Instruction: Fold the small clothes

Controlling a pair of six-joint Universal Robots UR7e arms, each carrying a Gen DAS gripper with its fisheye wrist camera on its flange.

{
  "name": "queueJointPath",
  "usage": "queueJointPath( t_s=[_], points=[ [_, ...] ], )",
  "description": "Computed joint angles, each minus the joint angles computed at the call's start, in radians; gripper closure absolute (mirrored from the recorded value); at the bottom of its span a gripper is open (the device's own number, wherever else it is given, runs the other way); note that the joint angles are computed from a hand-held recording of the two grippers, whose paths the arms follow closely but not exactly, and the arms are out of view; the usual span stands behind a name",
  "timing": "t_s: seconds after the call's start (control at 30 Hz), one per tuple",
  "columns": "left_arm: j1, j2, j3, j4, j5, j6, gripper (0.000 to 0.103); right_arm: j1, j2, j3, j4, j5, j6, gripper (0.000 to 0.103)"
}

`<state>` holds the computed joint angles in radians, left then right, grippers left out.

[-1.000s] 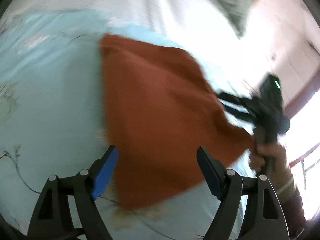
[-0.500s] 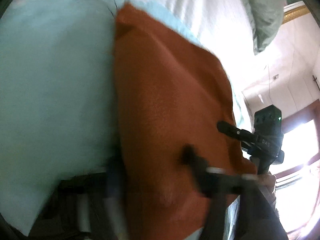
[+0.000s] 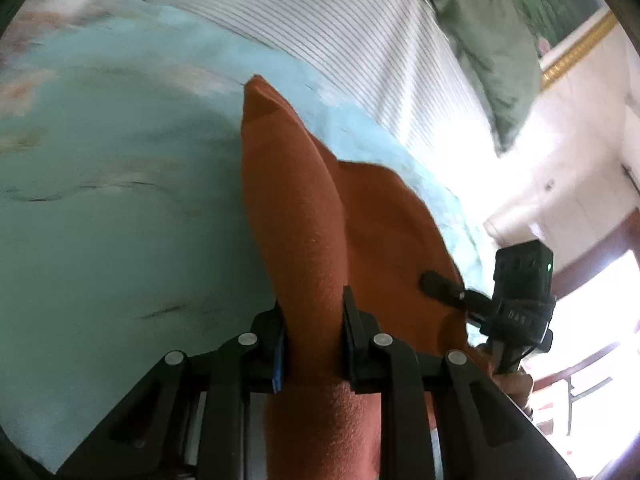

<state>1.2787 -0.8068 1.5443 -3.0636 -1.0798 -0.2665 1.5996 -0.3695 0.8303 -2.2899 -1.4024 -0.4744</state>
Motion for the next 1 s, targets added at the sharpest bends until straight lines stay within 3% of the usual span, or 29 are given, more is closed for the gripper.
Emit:
queueJointPath(
  t_s=[0.13, 0.23, 0.4, 0.5, 0.63, 0.67, 0.73, 0.83, 1.0],
  points=[
    [-0.028, -0.107, 0.153, -0.049, 0.128, -0.005, 0.081, 0.019, 0.051, 0.017, 0.017, 0.059, 0.000, 0.075],
    [-0.027, -0.150, 0.228, -0.054, 0.179, -0.010, 0.081, 0.032, 0.069, 0.041, 0.009, 0.050, 0.000, 0.075],
    [0.012, -0.142, 0.257, -0.068, 0.149, -0.051, 0.080, 0.029, 0.063, 0.081, -0.038, 0.005, 0.025, 0.075],
    [0.028, -0.127, 0.250, -0.073, 0.138, -0.055, 0.077, 0.032, 0.062, 0.091, -0.061, -0.049, 0.030, 0.075],
    [0.034, -0.110, 0.231, -0.065, 0.150, -0.053, 0.069, 0.032, 0.065, 0.097, -0.085, -0.060, 0.048, 0.074],
    [0.035, -0.112, 0.238, -0.064, 0.161, -0.051, 0.066, 0.033, 0.065, 0.099, -0.090, -0.063, 0.049, 0.071],
    [0.028, -0.111, 0.240, -0.042, 0.204, -0.059, 0.050, 0.033, 0.062, 0.103, -0.091, -0.076, 0.059, 0.065],
    [0.013, -0.144, 0.277, -0.075, 0.216, -0.058, 0.051, 0.043, 0.036, 0.133, -0.130, -0.144, 0.083, 0.047],
    [-0.022, -0.187, 0.341, -0.211, 0.217, 0.026, 0.051, 0.055, -0.024, 0.210, -0.298, -0.146, 0.066, 0.045]
  ],
)
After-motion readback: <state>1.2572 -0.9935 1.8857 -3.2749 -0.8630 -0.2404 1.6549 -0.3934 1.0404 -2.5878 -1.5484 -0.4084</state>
